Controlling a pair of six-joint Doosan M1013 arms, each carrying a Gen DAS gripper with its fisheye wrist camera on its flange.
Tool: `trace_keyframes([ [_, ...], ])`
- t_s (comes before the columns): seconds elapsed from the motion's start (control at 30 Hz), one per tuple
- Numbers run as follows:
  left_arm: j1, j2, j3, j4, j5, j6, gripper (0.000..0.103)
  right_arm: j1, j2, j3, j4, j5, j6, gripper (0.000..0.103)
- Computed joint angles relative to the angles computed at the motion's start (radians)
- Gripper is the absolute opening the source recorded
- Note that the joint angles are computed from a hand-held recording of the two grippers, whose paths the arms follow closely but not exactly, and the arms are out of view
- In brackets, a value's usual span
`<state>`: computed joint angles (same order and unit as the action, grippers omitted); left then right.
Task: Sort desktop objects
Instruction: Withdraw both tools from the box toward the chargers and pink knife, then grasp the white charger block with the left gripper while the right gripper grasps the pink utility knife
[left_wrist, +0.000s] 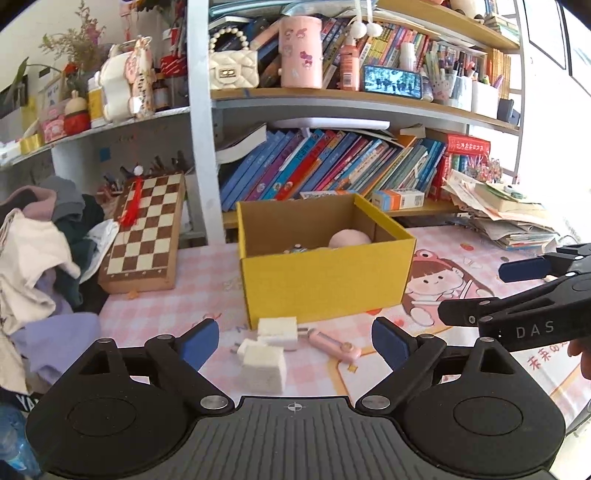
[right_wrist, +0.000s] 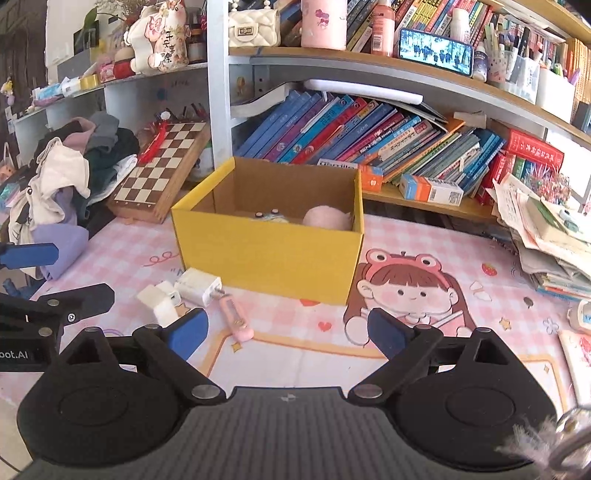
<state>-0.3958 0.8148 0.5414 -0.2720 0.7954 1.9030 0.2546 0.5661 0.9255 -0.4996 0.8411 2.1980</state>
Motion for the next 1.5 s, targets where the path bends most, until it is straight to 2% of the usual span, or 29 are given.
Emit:
trace_keyframes([
  [0.3, 0.014, -0.023, 0.055, 0.038, -0.021, -0.036, 0.092, 0.024, 0.003, 0.016, -0.024, 0.010, -0.023, 0.097],
  [0.5, 0.019, -0.043, 0.104, 0.043, -0.049, -0.034, 0.093, 0.039, 0.000, 0.043, -0.060, 0.002, 0.059, 0.097],
  [0.67, 0.016, -0.063, 0.154, 0.097, -0.097, -0.067, 0.093, 0.051, -0.002, 0.059, -0.080, 0.000, 0.096, 0.098],
  [1.0, 0.023, -0.078, 0.193, 0.076, -0.112, -0.065, 0.093, 0.065, 0.008, 0.053, -0.049, 0.029, 0.072, 0.098],
  [1.23, 0.024, -0.070, 0.180, 0.077, -0.073, -0.070, 0.093, 0.059, 0.012, 0.050, -0.008, 0.036, 0.079, 0.097],
  [1.4, 0.028, -0.046, 0.128, 0.045, 0.022, -0.076, 0.093, 0.057, 0.016, 0.044, 0.004, 0.040, 0.068, 0.096],
  [1.5, 0.024, -0.044, 0.127, 0.057, 0.020, -0.071, 0.093, 0.055, 0.020, 0.038, 0.010, 0.040, 0.053, 0.096],
])
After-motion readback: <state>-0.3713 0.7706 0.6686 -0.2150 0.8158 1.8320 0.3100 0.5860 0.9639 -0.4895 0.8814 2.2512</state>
